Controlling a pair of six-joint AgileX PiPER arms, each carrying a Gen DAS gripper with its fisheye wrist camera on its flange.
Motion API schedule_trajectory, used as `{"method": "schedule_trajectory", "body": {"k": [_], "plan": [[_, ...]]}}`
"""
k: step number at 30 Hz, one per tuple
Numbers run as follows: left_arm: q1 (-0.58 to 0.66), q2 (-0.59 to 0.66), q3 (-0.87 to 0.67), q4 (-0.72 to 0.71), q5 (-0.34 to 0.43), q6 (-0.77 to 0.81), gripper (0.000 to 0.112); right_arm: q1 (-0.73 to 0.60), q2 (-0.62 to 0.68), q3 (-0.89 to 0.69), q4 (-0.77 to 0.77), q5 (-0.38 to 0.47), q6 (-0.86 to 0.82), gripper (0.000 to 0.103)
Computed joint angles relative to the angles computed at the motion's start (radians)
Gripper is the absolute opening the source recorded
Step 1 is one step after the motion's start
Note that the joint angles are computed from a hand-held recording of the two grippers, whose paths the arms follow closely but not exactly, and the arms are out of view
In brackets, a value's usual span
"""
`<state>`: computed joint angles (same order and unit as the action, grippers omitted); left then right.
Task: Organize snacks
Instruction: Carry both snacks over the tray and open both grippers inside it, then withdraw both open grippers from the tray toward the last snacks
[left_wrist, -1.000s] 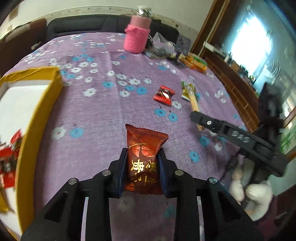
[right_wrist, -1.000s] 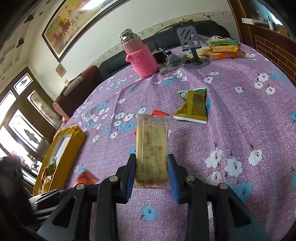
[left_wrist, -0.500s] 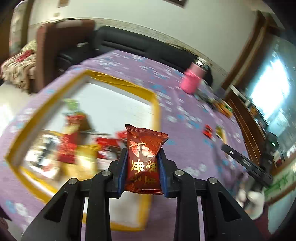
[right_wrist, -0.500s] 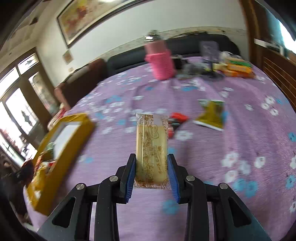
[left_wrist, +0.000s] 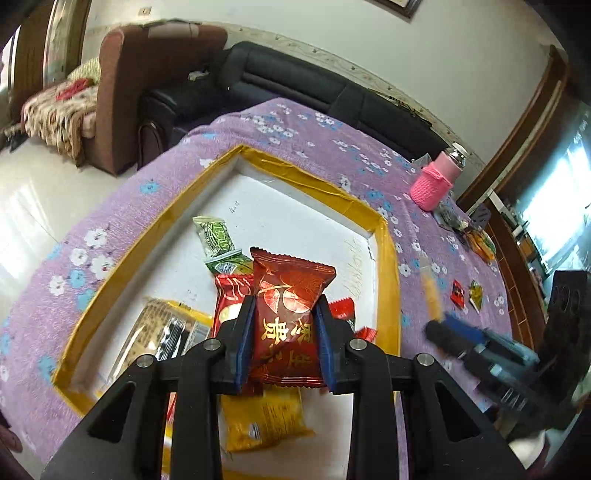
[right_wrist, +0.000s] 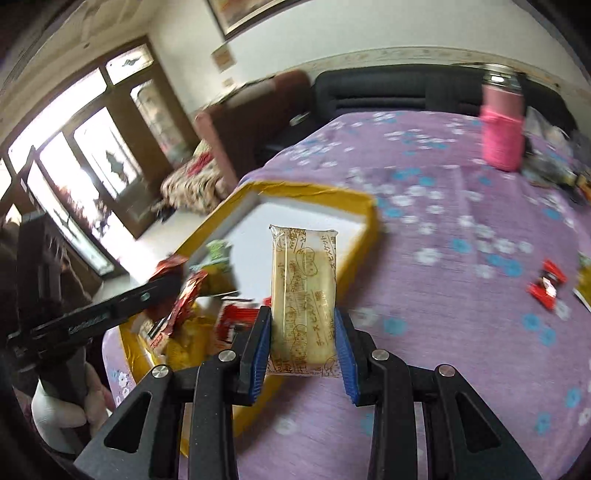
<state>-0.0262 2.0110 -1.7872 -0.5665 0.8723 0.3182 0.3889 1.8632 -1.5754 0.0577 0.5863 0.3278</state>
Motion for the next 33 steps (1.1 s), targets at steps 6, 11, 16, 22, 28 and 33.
{"method": "schedule_trajectory", "body": {"k": [6,11,16,22,28,33], "plan": [[0.003,0.162,-0.233,0.017,0.112,-0.092,0.028,0.049,0.209,-0.288,-0.025,0.157,0.014,0.033],[-0.001,0.232,-0.353,0.021,0.159,-0.127,0.029,0.053,0.326,-0.454,-0.032,0.248,0.016,0.034],[-0.008,0.227,-0.347,0.002,0.147,-0.111,0.046,0.053,0.357,-0.48,-0.033,0.241,0.026,0.043],[-0.006,0.106,-0.165,-0.032,0.058,-0.053,0.046,0.056,0.241,-0.32,-0.067,0.142,0.047,0.045],[-0.078,-0.155,0.179,0.116,-0.195,-0.122,0.067,0.064,0.04,-0.042,-0.158,-0.005,0.138,0.05],[-0.183,-0.341,0.401,0.431,-0.37,-0.417,0.084,0.101,-0.119,0.188,-0.369,-0.102,0.35,0.054]]}}
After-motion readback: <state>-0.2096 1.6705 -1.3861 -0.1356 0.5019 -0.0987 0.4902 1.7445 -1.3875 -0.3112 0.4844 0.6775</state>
